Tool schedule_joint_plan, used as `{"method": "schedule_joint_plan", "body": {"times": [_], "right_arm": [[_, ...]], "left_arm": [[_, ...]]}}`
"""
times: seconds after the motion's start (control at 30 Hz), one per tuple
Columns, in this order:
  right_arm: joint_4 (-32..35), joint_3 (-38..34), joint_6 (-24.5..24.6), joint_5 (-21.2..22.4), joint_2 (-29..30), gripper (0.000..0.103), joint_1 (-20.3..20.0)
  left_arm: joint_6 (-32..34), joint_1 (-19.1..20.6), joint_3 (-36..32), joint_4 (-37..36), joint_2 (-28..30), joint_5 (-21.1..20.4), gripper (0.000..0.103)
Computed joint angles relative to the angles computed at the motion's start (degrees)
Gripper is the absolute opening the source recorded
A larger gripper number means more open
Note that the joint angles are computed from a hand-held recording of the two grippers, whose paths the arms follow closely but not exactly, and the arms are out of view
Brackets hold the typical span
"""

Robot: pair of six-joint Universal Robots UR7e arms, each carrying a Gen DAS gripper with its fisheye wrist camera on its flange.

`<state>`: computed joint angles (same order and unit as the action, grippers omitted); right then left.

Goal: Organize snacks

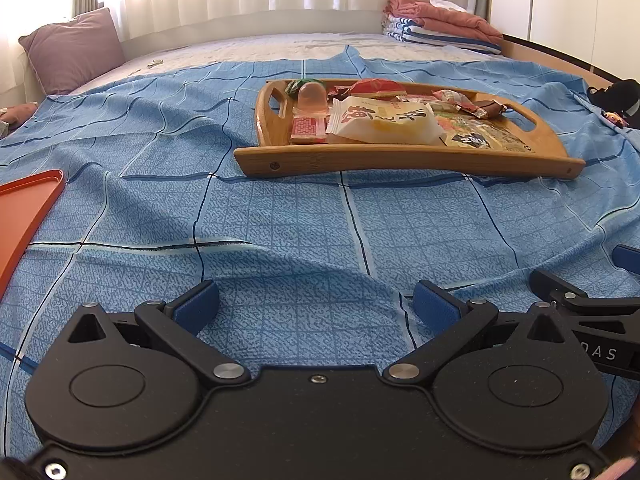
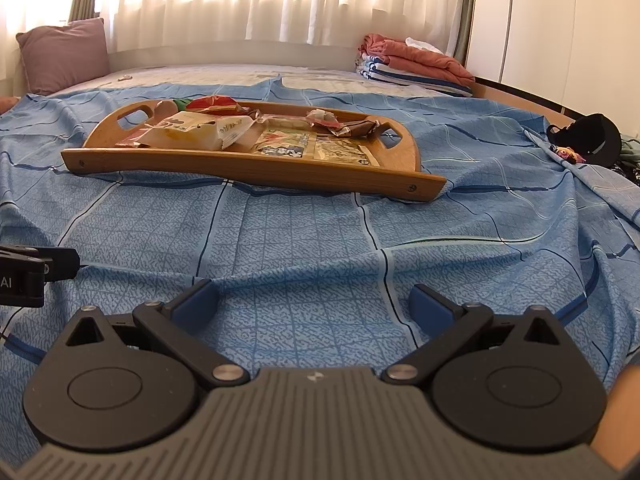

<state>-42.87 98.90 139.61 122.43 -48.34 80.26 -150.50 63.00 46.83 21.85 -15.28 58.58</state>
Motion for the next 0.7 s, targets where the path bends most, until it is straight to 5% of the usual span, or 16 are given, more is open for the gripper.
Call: {"method": "schedule_joint_plan", "body": {"times": [0.7], "right_arm": [[-0.2, 0.2, -0.1, -0.1, 0.0, 0.103, 0.0]], "left_arm": [[-0.2, 0.0, -0.4, 0.4, 0.2, 0.0, 0.103]]}}
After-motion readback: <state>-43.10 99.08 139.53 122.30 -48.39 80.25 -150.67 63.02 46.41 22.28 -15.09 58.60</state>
